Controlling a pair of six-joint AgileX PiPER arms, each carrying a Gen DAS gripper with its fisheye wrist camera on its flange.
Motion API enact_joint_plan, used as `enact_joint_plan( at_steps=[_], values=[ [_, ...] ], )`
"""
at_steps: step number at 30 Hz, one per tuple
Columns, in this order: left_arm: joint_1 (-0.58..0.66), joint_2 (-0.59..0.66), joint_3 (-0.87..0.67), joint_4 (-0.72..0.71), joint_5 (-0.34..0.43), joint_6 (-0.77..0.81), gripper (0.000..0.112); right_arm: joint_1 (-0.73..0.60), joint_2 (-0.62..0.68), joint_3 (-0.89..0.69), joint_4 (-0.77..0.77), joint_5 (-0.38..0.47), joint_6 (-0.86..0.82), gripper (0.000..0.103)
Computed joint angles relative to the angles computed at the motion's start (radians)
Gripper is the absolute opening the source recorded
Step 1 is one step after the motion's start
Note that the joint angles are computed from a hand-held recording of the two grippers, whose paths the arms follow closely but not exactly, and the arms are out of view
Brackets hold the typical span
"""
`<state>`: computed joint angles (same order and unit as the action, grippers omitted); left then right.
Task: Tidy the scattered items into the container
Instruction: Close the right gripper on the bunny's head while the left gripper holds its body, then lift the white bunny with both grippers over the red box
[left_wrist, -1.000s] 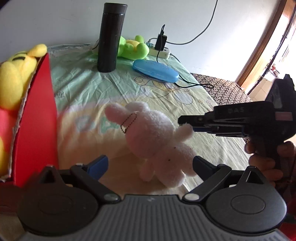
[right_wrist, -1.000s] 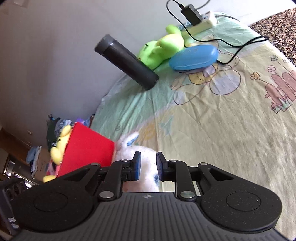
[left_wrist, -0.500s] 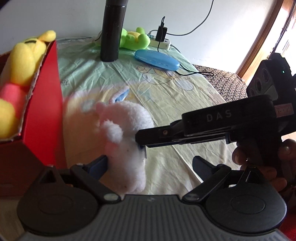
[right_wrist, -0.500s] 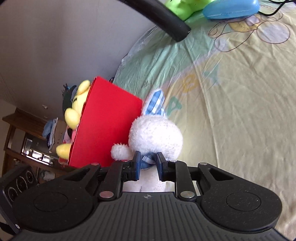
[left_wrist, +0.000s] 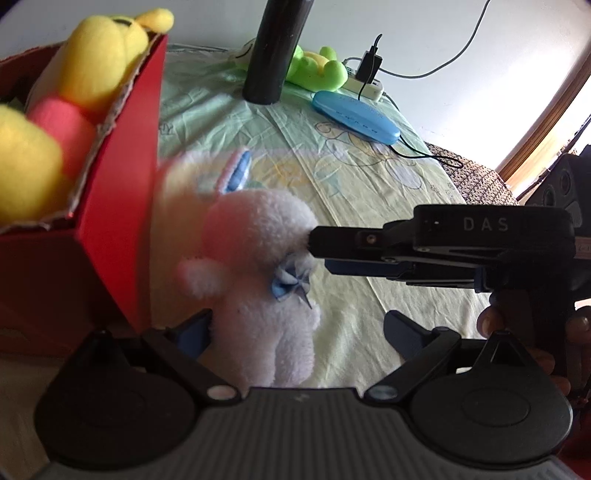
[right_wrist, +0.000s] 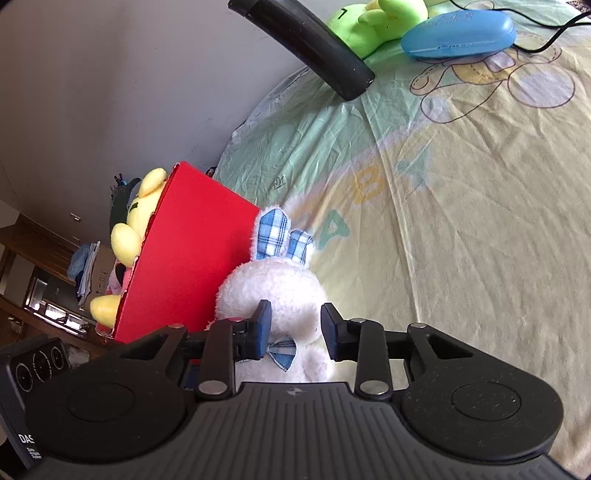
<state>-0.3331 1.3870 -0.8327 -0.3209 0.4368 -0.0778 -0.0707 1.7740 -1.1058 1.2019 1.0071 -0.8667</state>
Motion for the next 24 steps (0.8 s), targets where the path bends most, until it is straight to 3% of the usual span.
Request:
enact_joint_plan(
  at_steps=[1,3,6,9,13,24],
  values=[
    [0.006,0.006,0.001,-0.012,0.004,0.011,0.094,0.001,0.015,-0.009,0.009,0.021,0.002,0.039],
    [0.016,0.021,-0.001,-0.027,0.019,0.026,0.076,0.016,0.045,-0.033,0.006,0.054,0.008,0.044],
    [0.030,0.037,-0.002,-0.045,0.037,0.045,0.068,0.059,0.058,-0.041,-0.003,0.038,0.002,0.049],
    [0.005,0.037,-0.011,0.053,0.038,-0.039,0.068,0.089,0.068,-0.041,0.005,0.020,-0.014,0.053],
    [-0.047,0.015,-0.016,0.204,0.043,-0.148,0.065,0.082,0.078,-0.048,0.007,0.040,-0.017,0.042],
    [-0.133,-0.044,-0.078,0.119,0.082,0.040,0.065,-0.072,-0.076,0.099,0.074,0.079,-0.061,0.038]
  ],
)
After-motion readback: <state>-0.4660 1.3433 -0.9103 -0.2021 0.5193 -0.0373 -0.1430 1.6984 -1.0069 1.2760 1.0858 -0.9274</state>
